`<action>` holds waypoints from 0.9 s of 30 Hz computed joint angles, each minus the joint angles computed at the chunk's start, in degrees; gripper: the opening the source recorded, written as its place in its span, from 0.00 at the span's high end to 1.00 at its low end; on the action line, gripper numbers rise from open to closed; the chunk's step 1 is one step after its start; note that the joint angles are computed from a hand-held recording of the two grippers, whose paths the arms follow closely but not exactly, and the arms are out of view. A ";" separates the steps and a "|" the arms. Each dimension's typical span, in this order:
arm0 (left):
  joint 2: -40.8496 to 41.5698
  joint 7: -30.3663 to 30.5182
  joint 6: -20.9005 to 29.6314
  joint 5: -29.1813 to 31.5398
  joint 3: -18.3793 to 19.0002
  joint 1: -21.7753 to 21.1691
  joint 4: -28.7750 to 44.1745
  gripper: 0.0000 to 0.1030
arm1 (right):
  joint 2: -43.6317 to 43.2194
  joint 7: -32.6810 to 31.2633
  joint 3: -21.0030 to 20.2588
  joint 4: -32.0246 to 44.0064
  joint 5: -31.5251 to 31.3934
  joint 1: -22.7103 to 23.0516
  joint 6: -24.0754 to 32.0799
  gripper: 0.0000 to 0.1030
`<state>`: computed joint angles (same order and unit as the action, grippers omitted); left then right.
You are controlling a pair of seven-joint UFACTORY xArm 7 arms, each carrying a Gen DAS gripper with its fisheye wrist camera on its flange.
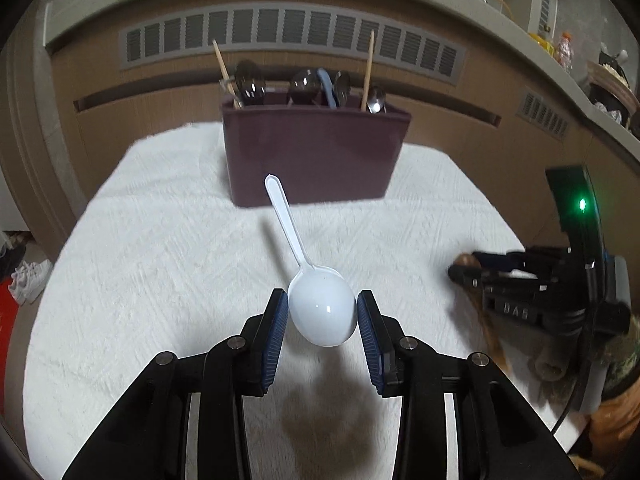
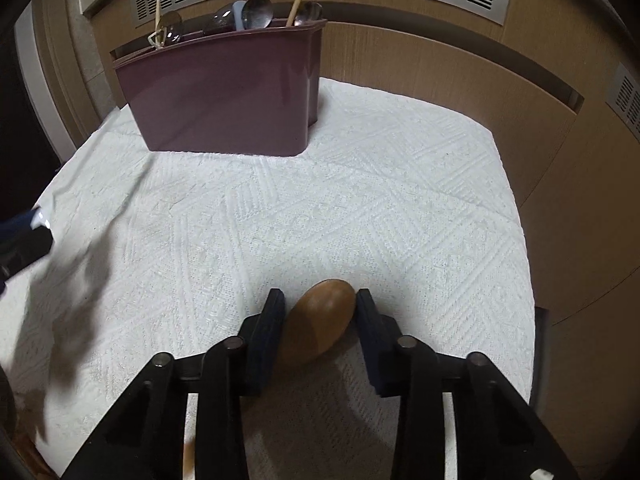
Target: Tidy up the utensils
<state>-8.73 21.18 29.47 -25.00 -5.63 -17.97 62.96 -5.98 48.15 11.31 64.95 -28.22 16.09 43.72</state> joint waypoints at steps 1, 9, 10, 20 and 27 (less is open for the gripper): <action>-0.22 0.52 0.71 -0.19 0.20 -0.02 -0.30 0.64 | 0.11 -0.55 0.02 0.28 0.43 0.14 0.14 0.72; -3.25 5.57 3.49 -1.30 1.52 -0.40 -4.72 0.62 | 0.41 -0.27 0.37 0.91 -0.62 0.84 1.57 0.72; -3.20 5.74 4.03 -1.14 1.52 -0.32 -4.96 0.59 | 0.39 -0.23 0.35 0.88 -0.71 0.87 1.55 0.72; 5.87 -3.10 12.57 3.77 0.08 2.38 7.84 0.50 | -0.29 0.18 0.34 -0.53 -1.99 0.67 -0.35 0.72; 20.93 -16.36 14.92 17.14 -1.14 1.88 24.13 0.50 | -0.82 0.51 0.45 -1.41 -2.20 0.24 -1.56 0.72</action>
